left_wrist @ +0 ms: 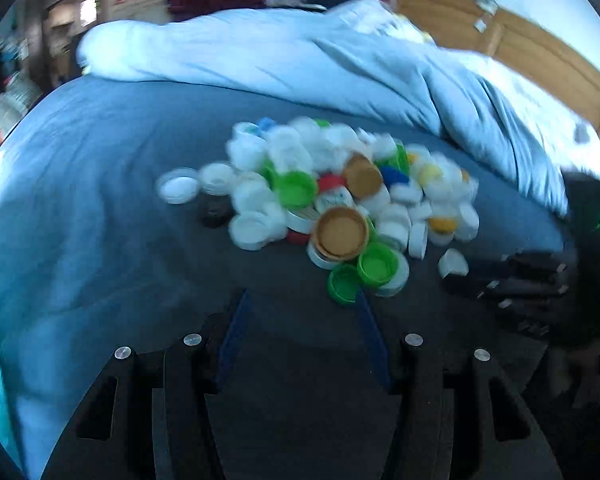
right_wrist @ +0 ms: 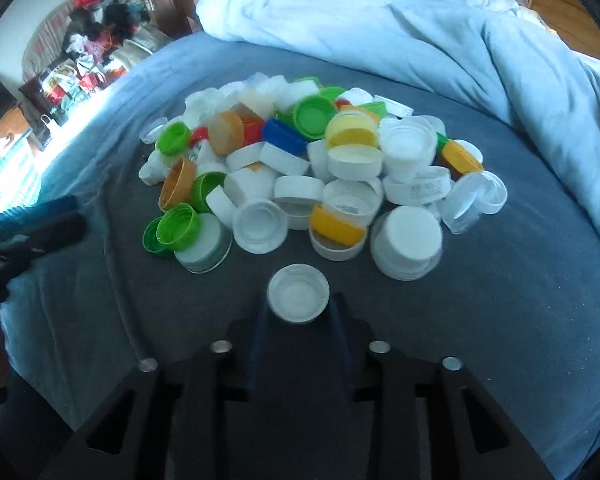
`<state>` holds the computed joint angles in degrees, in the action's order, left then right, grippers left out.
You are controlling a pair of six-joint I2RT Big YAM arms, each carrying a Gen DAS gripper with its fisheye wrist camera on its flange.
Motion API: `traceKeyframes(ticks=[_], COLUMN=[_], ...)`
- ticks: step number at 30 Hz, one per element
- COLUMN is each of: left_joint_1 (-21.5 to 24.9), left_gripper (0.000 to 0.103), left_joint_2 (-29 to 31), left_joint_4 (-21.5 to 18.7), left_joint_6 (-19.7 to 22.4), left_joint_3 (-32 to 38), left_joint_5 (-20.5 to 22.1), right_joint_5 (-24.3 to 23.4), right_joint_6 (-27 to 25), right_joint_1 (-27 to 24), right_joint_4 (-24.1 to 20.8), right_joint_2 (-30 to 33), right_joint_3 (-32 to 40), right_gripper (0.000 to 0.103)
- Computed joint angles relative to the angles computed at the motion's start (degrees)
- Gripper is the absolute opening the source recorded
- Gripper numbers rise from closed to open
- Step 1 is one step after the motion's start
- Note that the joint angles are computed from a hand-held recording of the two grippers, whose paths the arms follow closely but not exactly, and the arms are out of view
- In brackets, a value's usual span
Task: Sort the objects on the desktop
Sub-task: 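Grasp a green cap with the left tool while the right tool grasps a white cap, then carry both caps over the blue basket and open both tools to release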
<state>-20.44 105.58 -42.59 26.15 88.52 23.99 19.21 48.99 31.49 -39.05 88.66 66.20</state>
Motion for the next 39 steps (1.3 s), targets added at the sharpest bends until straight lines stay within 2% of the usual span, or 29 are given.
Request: traceKeyframes(ticks=[4, 12, 13, 14, 15, 21, 29, 33, 39], left_joint_1=[-1.0, -2.8, -3.0, -3.1, -3.2, -2.5, -0.4, 1.6, 6.1], left_gripper=[0.048, 0.047, 0.042, 0.024, 0.025, 0.024, 0.024, 0.025, 0.025], left_joint_2=[1.7, 4.6, 4.5, 4.6, 4.9, 2.0, -7.6, -12.0, -16.1], left_joint_4=[-0.6, -0.2, 0.1, 0.1, -0.5, 1.7, 5.6, 7.1, 8.9], left_joint_6=[5.7, 7.9, 8.0, 8.1, 8.2, 6.6, 2.1, -1.6, -6.8], left_joint_3=[0.5, 2.4, 2.3, 2.4, 2.7, -0.3, -8.0, -9.7, -9.3], left_joint_5=[2.3, 1.3, 1.3, 1.3, 1.2, 1.0, 0.7, 0.5, -0.2], right_joint_5=[-0.8, -0.8, -0.8, -0.7, -0.7, -0.5, 3.4, 7.1, 9.8], right_joint_6=[1.2, 1.8, 1.8, 1.8, 1.8, 2.6, 3.4, 1.5, -2.5], right_joint_1=[0.2, 0.2, 0.2, 0.1, 0.1, 0.2, 3.5, 5.5, 7.6], right_joint_4=[4.6, 7.5, 7.7, 7.8, 7.8, 7.2, 2.8, -0.2, -2.0], right_joint_2=[-2.4, -2.7, -2.8, -2.8, -2.8, -3.6, -5.4, -5.8, -4.6], right_joint_3=[-3.9, -5.1, -5.2, -5.3, -5.3, -5.3, -2.7, 1.3, 7.8], right_gripper=[0.032, 0.032, 0.032, 0.032, 0.032, 0.032, 0.032, 0.032, 0.032])
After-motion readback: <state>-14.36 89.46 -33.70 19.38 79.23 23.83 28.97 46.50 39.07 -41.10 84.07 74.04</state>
